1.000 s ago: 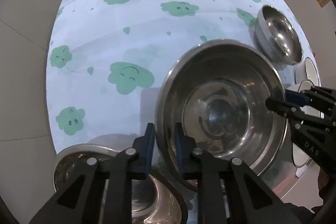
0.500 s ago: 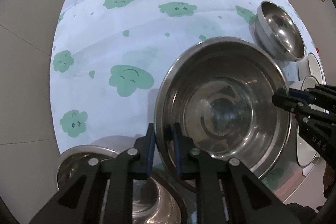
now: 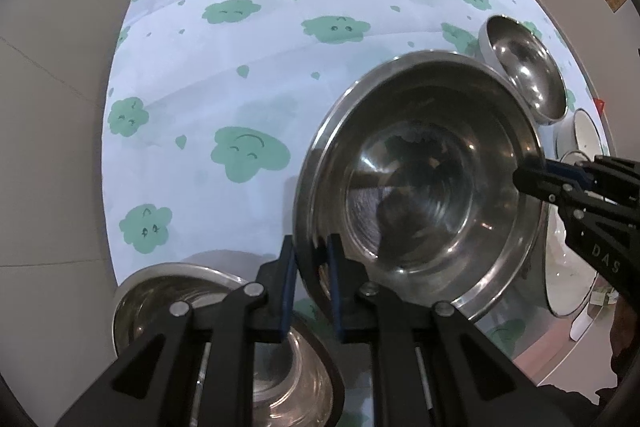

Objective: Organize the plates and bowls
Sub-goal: 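Close the left gripper on a steel bowl rim while the right gripper grips another bowl rim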

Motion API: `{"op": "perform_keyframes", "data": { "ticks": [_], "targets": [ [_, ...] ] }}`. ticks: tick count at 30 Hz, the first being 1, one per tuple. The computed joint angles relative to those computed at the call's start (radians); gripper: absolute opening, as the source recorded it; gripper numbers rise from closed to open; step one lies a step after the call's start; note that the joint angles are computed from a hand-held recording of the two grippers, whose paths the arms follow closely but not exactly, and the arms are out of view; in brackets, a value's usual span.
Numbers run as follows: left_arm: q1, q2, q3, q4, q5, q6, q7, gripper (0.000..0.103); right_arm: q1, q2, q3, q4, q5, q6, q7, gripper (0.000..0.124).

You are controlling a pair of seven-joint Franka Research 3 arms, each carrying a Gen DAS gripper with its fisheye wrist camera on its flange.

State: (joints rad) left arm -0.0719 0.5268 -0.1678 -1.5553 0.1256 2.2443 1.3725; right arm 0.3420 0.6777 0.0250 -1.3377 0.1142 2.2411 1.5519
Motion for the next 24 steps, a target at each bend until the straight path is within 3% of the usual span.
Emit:
{"op": "perform_keyframes", "data": {
  "ticks": [24],
  "targets": [
    [0.001, 0.027, 0.002, 0.004, 0.011, 0.0, -0.015, 0.013, -0.002, 0.006, 0.008, -0.008, 0.017, -0.025, -0.033, 0.017]
  ]
}}
